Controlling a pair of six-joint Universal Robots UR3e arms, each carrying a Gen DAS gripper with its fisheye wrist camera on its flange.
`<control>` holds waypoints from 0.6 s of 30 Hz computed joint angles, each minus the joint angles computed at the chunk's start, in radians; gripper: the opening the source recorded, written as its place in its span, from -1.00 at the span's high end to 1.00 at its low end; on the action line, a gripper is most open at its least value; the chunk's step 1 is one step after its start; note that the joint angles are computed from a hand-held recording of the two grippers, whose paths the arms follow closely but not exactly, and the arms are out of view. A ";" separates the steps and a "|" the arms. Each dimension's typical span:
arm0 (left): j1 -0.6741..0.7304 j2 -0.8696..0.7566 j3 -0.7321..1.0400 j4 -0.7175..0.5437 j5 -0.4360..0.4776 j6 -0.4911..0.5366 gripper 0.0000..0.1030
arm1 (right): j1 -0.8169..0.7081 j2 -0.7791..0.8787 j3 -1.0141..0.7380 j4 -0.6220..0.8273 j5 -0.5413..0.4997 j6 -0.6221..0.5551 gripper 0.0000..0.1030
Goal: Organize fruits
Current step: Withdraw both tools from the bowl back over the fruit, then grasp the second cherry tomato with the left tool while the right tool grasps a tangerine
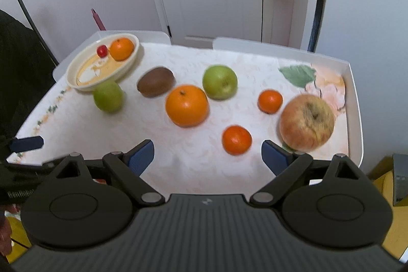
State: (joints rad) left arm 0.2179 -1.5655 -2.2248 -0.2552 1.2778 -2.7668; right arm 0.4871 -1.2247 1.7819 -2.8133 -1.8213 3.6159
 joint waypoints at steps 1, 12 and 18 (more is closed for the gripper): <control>-0.019 -0.024 -0.011 0.034 0.012 -0.009 -0.79 | -0.004 0.009 0.016 -0.021 0.000 -0.002 -1.00; -0.132 -0.211 -0.047 0.262 0.109 -0.076 -0.19 | -0.042 0.102 0.072 -0.137 0.028 -0.039 -0.87; -0.145 -0.253 -0.038 0.316 0.117 -0.088 0.31 | -0.064 0.134 0.071 -0.166 0.045 -0.038 -0.77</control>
State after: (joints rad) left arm 0.0728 -1.8187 -2.2632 0.0608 1.3949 -2.8543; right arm 0.4236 -1.0905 1.8534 -2.9794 -1.7768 3.5782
